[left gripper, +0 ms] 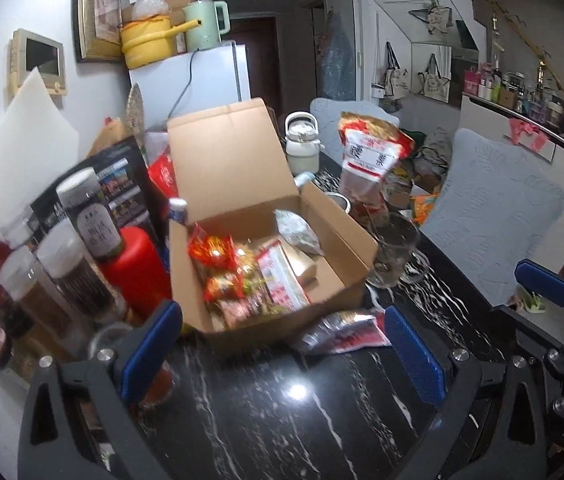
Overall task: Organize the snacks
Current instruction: 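Withdraw both tools from the box toward the silver and pink bags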
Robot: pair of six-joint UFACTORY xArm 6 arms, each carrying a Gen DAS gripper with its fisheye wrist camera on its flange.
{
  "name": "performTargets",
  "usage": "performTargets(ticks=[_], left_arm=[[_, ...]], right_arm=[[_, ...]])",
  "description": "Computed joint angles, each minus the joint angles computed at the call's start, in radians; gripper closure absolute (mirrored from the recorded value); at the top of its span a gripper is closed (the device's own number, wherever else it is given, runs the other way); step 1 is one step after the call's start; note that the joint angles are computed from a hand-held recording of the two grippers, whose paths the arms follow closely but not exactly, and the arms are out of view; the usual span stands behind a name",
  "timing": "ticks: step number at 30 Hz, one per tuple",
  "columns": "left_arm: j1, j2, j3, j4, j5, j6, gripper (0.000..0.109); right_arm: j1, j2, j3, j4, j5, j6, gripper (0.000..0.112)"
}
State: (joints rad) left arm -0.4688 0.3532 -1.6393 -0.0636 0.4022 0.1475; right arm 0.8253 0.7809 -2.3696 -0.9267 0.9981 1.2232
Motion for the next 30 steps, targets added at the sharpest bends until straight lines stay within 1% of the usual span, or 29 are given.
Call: performTargets(ticks=[2, 4, 5, 7, 9, 11, 16, 19, 23, 26, 30], left_arm=[[-0.005, -0.016, 0.040, 0.043, -0.028, -0.034, 0.006], [-0.009, -0.037, 0.093, 0.156, -0.074, -0.121, 0.006], [-0.012, -0.046, 0.115, 0.177, -0.092, -0.131, 0.006], [-0.020, -0.056, 0.139, 0.115, -0.103, -0.077, 0.006], [-0.028, -0.057, 0.145, -0.013, -0.082, 0.025, 0.006], [-0.032, -0.055, 0.150, -0.061, -0.074, 0.058, 0.006], [-0.041, -0.036, 0.161, -0.121, -0.064, 0.088, 0.006], [-0.045, -0.023, 0.166, -0.133, -0.064, 0.092, 0.006], [-0.046, 0.011, 0.151, -0.149, -0.045, 0.094, 0.006], [-0.044, 0.038, 0.137, -0.147, -0.037, 0.085, 0.006], [-0.038, 0.080, 0.103, -0.148, -0.026, 0.075, 0.006]], right_arm=[[0.008, -0.035, 0.061, -0.013, 0.000, 0.030, 0.054], [0.016, -0.072, 0.129, -0.028, -0.002, 0.069, 0.050], [0.018, -0.090, 0.163, -0.034, -0.006, 0.093, 0.047], [0.019, -0.120, 0.221, -0.038, -0.018, 0.131, 0.047], [0.016, -0.138, 0.265, -0.029, -0.033, 0.158, 0.047], [0.015, -0.160, 0.312, -0.029, -0.049, 0.189, 0.047], [0.008, -0.212, 0.425, -0.021, -0.083, 0.268, 0.047], [0.003, -0.234, 0.480, -0.017, -0.098, 0.304, 0.047], [-0.014, -0.239, 0.521, 0.023, -0.122, 0.313, 0.047], [-0.030, -0.238, 0.553, 0.045, -0.158, 0.324, 0.047], [-0.052, -0.223, 0.565, 0.087, -0.188, 0.306, 0.047]])
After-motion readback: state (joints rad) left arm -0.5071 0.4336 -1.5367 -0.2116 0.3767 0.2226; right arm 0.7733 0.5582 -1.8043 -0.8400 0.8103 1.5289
